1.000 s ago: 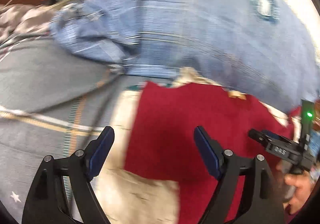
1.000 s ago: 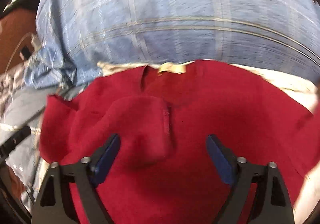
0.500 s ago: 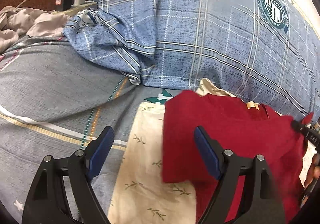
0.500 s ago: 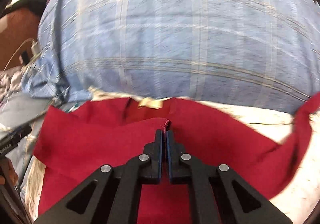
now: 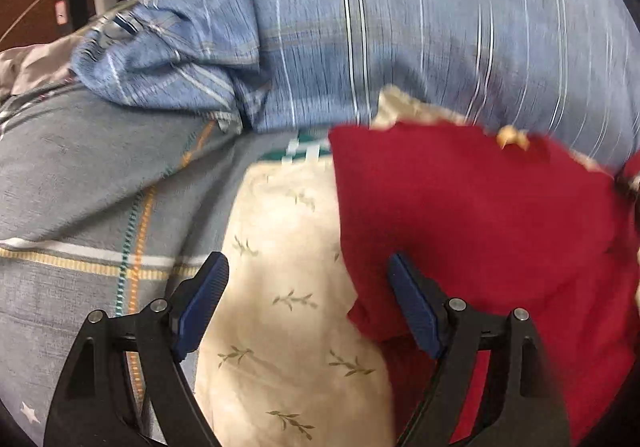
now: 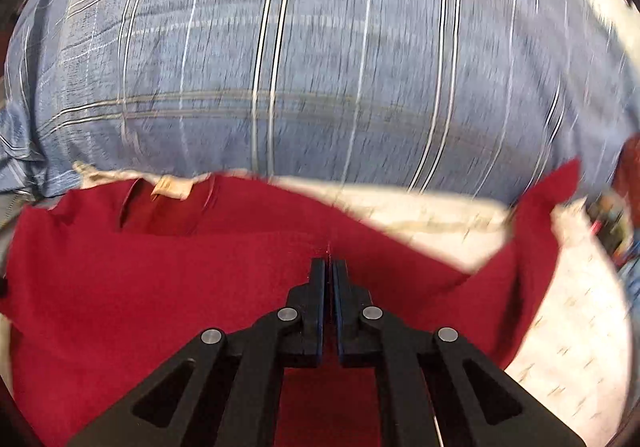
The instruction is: Fold small clothes
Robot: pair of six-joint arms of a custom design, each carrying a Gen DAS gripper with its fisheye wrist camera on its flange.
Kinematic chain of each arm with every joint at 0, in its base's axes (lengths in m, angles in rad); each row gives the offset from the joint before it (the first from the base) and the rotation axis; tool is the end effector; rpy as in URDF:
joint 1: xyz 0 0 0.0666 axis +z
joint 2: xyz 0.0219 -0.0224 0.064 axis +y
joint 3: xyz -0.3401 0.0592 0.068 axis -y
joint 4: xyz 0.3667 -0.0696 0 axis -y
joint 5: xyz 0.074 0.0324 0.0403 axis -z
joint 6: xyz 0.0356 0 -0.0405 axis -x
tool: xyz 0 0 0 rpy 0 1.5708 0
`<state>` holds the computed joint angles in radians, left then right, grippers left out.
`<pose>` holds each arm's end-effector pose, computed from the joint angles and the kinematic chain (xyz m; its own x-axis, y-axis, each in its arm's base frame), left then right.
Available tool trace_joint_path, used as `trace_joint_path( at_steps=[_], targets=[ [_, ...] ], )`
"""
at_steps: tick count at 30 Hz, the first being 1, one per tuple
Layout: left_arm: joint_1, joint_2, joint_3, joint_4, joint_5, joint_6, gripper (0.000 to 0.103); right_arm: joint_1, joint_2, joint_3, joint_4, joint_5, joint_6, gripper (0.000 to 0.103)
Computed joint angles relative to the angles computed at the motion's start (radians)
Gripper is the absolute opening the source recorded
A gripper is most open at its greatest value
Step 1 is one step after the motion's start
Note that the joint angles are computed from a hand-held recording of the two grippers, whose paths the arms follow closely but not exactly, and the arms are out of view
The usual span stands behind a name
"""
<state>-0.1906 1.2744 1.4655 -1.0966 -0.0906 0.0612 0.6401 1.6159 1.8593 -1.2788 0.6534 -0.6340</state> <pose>0.4081 -0.0759 0.4591 -0.7792 0.0883 -0.6205 0.0863 0.9957 0.0333 0.4247 0.2888 0.4676 -0.6893 0.0731 -0.7207 0.2269 0.9666 -0.1190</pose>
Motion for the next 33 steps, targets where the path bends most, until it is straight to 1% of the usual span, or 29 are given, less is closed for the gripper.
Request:
trace_joint_path(
  at_steps=[1, 2, 4, 5, 7, 9, 10, 11, 13, 14, 17, 19, 20, 21, 24, 25, 26, 28, 31, 33],
  targets=[
    [0.002, 0.0, -0.005, 0.002, 0.008, 0.008, 0.083, -0.002, 0.013, 0.018, -0.006, 0.031, 0.016, 0.003],
    [0.003, -0.002, -0.007, 0.007, 0.012, 0.02, 0.083, -0.004, 0.023, 0.028, -0.013, 0.032, 0.017, 0.003],
    [0.001, 0.0, -0.003, 0.003, 0.011, 0.015, 0.083, -0.016, 0.056, 0.055, -0.048, 0.003, 0.016, 0.004],
    [-0.001, -0.002, -0.002, 0.003, 0.007, 0.01, 0.083, -0.025, 0.071, 0.064, -0.072, -0.026, 0.012, 0.005],
    [0.0, -0.011, -0.004, 0.01, 0.012, 0.011, 0.083, -0.036, 0.059, 0.043, -0.076, -0.076, -0.014, 0.009],
    [0.002, -0.024, -0.005, 0.024, 0.028, 0.022, 0.083, -0.024, 0.002, -0.01, -0.033, -0.077, -0.058, 0.025],
    [0.002, -0.029, -0.005, 0.034, 0.031, 0.03, 0.083, -0.018, -0.017, -0.025, -0.014, -0.074, -0.064, 0.044],
    [0.001, -0.03, -0.002, 0.042, 0.029, 0.036, 0.083, -0.008, -0.044, -0.045, 0.021, -0.081, -0.065, 0.055],
    [-0.003, -0.027, 0.004, 0.055, 0.021, 0.043, 0.083, 0.009, -0.077, -0.066, 0.094, -0.13, -0.046, 0.056],
    [-0.006, -0.024, 0.008, 0.06, 0.013, 0.045, 0.083, 0.017, -0.079, -0.063, 0.126, -0.171, -0.019, 0.056],
    [-0.011, -0.007, 0.019, 0.055, 0.007, 0.051, 0.083, 0.029, -0.041, -0.028, 0.148, -0.273, 0.036, 0.053],
    [-0.015, 0.003, 0.019, 0.057, 0.0, 0.051, 0.083, 0.031, -0.007, -0.011, 0.149, -0.323, 0.04, 0.051],
    [-0.017, 0.011, 0.021, 0.054, -0.006, 0.047, 0.083, 0.033, 0.012, -0.002, 0.142, -0.329, 0.037, 0.051],
    [-0.018, 0.019, 0.022, 0.052, -0.009, 0.043, 0.083, 0.038, 0.034, 0.02, 0.124, -0.32, 0.032, 0.051],
    [-0.024, 0.048, 0.031, 0.044, -0.025, 0.031, 0.083, 0.024, 0.066, 0.031, 0.094, -0.302, 0.009, 0.051],
    [-0.027, 0.057, 0.032, 0.046, -0.036, 0.025, 0.083, 0.015, 0.076, 0.037, 0.066, -0.283, -0.007, 0.049],
    [-0.03, 0.062, 0.032, 0.046, -0.044, 0.022, 0.083, 0.01, 0.086, 0.044, 0.056, -0.269, -0.012, 0.049],
    [-0.033, 0.071, 0.03, 0.047, -0.054, 0.019, 0.083, -0.005, 0.091, 0.04, 0.072, -0.271, -0.011, 0.049],
    [-0.033, 0.068, 0.02, 0.057, -0.054, 0.031, 0.083, -0.008, 0.099, 0.064, 0.049, -0.273, -0.015, 0.049],
    [-0.035, 0.066, 0.021, 0.055, -0.056, 0.031, 0.083, 0.0, 0.071, 0.049, 0.04, -0.271, -0.025, 0.05]
  ],
)
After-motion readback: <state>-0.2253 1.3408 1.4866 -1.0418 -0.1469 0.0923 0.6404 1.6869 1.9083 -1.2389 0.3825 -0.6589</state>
